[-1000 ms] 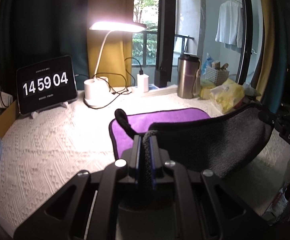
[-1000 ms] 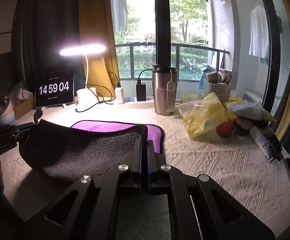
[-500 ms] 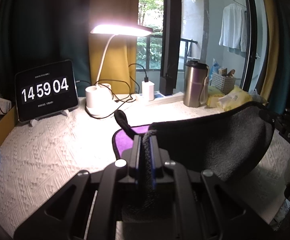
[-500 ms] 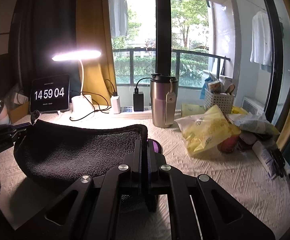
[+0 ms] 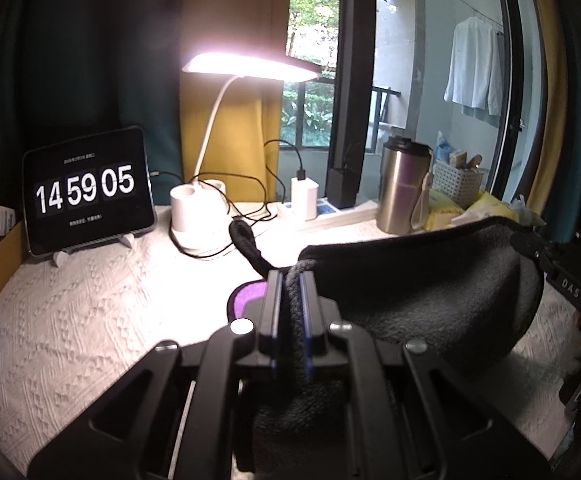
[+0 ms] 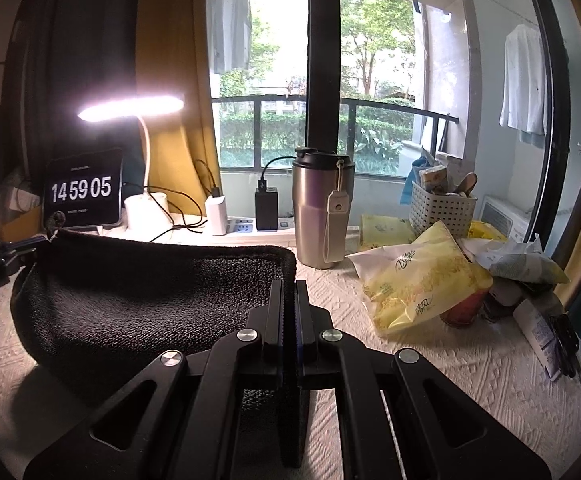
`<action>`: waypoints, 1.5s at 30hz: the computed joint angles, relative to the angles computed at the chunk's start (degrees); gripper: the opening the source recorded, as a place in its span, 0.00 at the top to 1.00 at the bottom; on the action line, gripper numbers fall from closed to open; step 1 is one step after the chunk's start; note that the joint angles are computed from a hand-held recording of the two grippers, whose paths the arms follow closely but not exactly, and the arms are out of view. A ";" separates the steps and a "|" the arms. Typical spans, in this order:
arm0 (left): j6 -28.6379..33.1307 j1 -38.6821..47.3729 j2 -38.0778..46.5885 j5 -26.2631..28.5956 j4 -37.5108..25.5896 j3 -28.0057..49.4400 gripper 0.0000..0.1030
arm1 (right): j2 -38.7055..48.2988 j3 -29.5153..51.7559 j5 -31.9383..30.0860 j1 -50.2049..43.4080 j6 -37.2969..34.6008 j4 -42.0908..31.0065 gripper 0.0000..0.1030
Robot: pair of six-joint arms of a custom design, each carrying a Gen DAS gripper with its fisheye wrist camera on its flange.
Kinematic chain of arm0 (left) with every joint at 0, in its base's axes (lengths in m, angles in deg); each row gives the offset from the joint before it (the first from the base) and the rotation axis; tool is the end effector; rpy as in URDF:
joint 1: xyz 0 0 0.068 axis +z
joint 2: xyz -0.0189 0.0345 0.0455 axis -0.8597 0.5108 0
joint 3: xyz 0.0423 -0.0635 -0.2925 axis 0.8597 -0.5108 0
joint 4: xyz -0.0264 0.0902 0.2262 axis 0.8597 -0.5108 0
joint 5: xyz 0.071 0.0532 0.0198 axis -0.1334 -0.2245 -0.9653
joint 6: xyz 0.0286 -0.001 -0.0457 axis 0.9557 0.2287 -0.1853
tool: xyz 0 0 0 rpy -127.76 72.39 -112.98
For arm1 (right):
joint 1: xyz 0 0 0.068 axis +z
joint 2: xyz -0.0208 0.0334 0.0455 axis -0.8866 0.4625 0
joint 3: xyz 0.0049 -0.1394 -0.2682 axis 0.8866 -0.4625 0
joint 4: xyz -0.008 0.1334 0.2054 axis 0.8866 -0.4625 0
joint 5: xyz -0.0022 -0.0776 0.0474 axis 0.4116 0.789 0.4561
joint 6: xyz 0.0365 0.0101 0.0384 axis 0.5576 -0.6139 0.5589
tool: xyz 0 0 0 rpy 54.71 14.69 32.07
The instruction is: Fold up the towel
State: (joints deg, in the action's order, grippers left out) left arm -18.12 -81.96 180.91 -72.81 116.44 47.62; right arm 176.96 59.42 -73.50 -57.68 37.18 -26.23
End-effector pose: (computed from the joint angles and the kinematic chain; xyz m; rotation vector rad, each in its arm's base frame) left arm 0.2535 -0.0879 0.1479 -0.2592 2.0415 0.0468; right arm 0.3493 0.0427 0.1433 -0.5659 1.9291 0.2948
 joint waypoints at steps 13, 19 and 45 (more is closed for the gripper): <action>2.65 4.20 4.36 3.20 0.58 4.36 0.91 | 4.24 6.15 3.39 2.05 0.42 -2.06 0.95; 4.01 5.81 7.37 4.53 1.26 6.43 0.91 | 6.05 8.96 4.79 2.78 0.79 -3.02 0.95; 3.71 12.75 21.03 12.01 -9.43 22.15 0.89 | 17.51 28.83 9.84 5.28 1.00 -22.35 0.95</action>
